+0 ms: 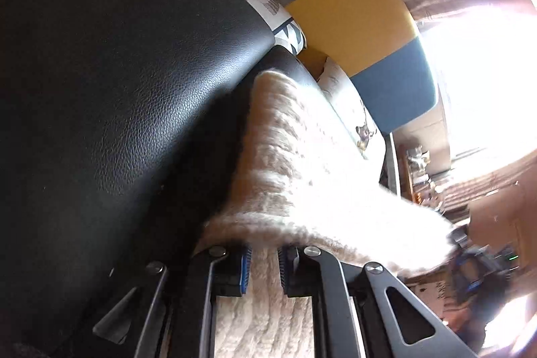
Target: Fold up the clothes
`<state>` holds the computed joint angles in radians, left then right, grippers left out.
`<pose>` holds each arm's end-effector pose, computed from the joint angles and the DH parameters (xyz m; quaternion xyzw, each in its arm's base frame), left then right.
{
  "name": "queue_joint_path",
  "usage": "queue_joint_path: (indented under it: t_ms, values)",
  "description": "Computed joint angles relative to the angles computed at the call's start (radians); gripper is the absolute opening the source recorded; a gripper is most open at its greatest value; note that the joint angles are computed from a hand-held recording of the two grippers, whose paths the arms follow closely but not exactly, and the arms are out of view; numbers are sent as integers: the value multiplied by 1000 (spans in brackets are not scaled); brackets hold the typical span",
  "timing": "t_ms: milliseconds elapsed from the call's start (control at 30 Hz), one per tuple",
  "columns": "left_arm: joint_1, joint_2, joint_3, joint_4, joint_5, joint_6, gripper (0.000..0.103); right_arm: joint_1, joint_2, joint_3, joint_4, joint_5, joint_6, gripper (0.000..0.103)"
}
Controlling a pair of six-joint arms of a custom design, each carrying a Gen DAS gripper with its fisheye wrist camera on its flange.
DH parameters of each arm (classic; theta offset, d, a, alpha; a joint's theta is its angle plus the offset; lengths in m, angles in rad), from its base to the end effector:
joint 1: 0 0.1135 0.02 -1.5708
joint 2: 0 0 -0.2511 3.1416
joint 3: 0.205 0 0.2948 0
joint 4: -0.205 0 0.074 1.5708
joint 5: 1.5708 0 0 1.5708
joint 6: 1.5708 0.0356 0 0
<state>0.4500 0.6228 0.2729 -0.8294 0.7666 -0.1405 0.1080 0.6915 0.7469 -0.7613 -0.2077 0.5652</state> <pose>0.1420 0.0412 0.1253 -0.1951 0.8915 -0.3347 0.2348 0.1923 0.0282 0.2789 0.1623 0.8894 0.2265 0.3624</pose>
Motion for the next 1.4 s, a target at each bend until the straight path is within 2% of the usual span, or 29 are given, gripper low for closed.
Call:
queue_joint_path:
  t_ms: [167,233,333,400,467,500,567,633,667,733,767,833,867,900,1000,1100,1233,1300,1367,1400]
  values:
    - [-38,-93,-18,-51,-41,26,11,-301,-169,-340,-25,-223,-38,7]
    - [-16,-91,-13,-83,-11,64,12,-394,-214,-433,-20,-314,-64,7]
    - [39,-71,-2,-145,56,150,17,-505,-230,-516,39,-451,-76,11]
    - [100,-67,-2,-219,113,245,17,-580,-223,-547,60,-563,-72,12]
    - [159,-66,10,-311,162,339,18,-618,-212,-581,116,-632,-39,17]
    - [180,-72,15,-349,182,369,18,-636,-217,-591,123,-656,-33,18]
    - [187,-89,23,-368,207,363,19,-664,-213,-605,143,-694,-21,20]
    - [201,-65,36,-372,222,368,19,-664,-214,-612,172,-693,7,20]
    - [183,-60,38,-344,219,331,20,-664,-215,-615,186,-693,21,20]
    - [43,-71,25,-184,129,114,22,-657,-218,-618,212,-683,53,20]
    - [-17,-40,23,-117,79,42,22,-644,-250,-612,196,-660,75,20]
    - [-77,15,13,-37,7,-22,14,-593,-256,-578,174,-555,68,19]
    - [-77,-16,1,-41,-7,-17,14,-563,-243,-547,162,-498,37,17]
    - [-78,-67,-7,-65,-25,0,13,-524,-248,-512,146,-449,5,10]
    - [-113,-212,-31,-140,-97,41,11,-422,-277,-418,104,-321,-96,9]
    - [-129,-250,-40,-164,-122,73,10,-363,-262,-384,88,-215,-166,9]
    - [-161,-196,-24,-130,-135,65,10,-423,-122,-441,129,-223,-201,9]
    - [-200,-182,-18,-112,-153,48,11,-484,-123,-470,148,-292,-194,8]
    - [-164,-215,-5,-185,-133,103,12,-544,-140,-484,139,-356,-190,12]
    - [-130,-236,4,-238,-116,148,13,-558,-160,-477,106,-355,-201,13]
